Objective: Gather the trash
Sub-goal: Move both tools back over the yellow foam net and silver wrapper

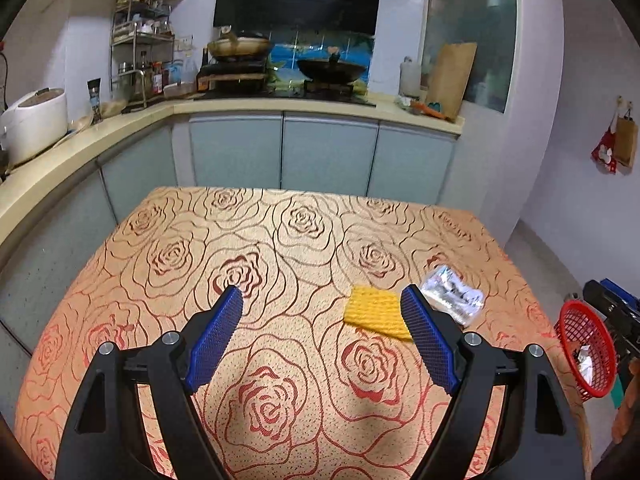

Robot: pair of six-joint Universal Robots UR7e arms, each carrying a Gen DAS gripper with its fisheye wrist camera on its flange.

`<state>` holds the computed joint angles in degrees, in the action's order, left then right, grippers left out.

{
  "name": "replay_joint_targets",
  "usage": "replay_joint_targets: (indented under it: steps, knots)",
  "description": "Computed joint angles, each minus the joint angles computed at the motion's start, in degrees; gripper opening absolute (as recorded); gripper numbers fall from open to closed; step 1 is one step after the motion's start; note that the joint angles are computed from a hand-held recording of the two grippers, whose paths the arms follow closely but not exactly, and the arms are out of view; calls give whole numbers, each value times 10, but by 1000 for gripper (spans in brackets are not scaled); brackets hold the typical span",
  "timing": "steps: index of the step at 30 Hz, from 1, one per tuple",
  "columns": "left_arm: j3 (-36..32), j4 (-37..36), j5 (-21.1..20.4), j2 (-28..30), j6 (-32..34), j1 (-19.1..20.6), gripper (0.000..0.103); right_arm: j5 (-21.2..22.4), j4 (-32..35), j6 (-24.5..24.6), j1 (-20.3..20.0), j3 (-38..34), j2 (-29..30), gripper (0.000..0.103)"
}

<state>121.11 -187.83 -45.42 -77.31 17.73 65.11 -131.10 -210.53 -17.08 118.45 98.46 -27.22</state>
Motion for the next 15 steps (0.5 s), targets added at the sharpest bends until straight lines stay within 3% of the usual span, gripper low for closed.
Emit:
replay_joint_targets:
  steps: [15]
  knots:
    - [-28, 18, -19, 37, 6, 22, 79, 10, 67, -3, -12, -72, 40, 56]
